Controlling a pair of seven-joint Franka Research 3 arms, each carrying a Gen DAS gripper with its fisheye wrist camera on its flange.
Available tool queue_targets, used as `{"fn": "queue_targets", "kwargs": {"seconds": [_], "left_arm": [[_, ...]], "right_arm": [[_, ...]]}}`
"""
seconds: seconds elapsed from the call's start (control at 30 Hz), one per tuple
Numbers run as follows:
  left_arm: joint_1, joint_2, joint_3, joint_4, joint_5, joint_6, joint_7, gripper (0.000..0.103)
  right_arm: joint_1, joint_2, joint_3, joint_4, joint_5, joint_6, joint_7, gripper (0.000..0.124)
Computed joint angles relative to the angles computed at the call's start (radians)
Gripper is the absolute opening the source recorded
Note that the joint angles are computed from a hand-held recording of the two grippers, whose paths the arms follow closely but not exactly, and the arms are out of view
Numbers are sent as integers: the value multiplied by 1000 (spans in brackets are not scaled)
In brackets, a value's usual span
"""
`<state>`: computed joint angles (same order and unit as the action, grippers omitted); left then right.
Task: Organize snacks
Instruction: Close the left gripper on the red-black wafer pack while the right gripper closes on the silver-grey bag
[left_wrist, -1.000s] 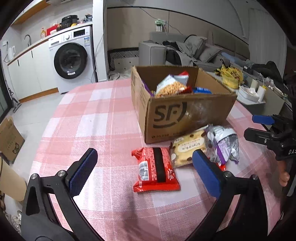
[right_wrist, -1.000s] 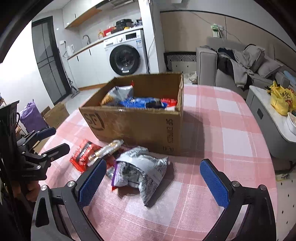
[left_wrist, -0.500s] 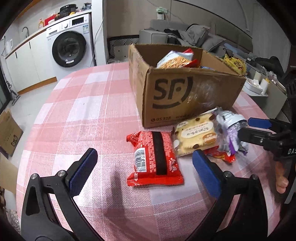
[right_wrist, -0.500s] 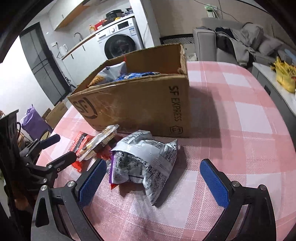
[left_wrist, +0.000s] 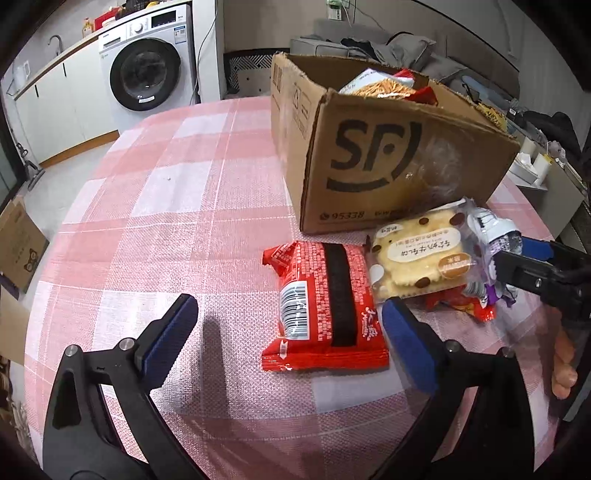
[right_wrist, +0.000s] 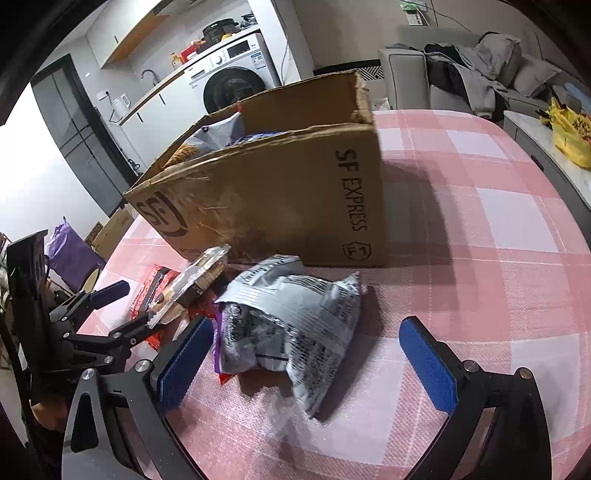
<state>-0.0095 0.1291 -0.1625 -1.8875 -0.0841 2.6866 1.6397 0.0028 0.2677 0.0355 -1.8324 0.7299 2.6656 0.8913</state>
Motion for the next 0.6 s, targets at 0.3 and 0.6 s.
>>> {"fn": "queue_targets", "kwargs": {"seconds": [0.3,0.6], "left_arm": [[26,37,-17,30,-82,-5,62,58],[34,29,-33,12,-166,22,162,45]], "right_arm": [[7,16,7,9,-16,20,18,103],[-7,17,14,15,22,11,-12,102]]}}
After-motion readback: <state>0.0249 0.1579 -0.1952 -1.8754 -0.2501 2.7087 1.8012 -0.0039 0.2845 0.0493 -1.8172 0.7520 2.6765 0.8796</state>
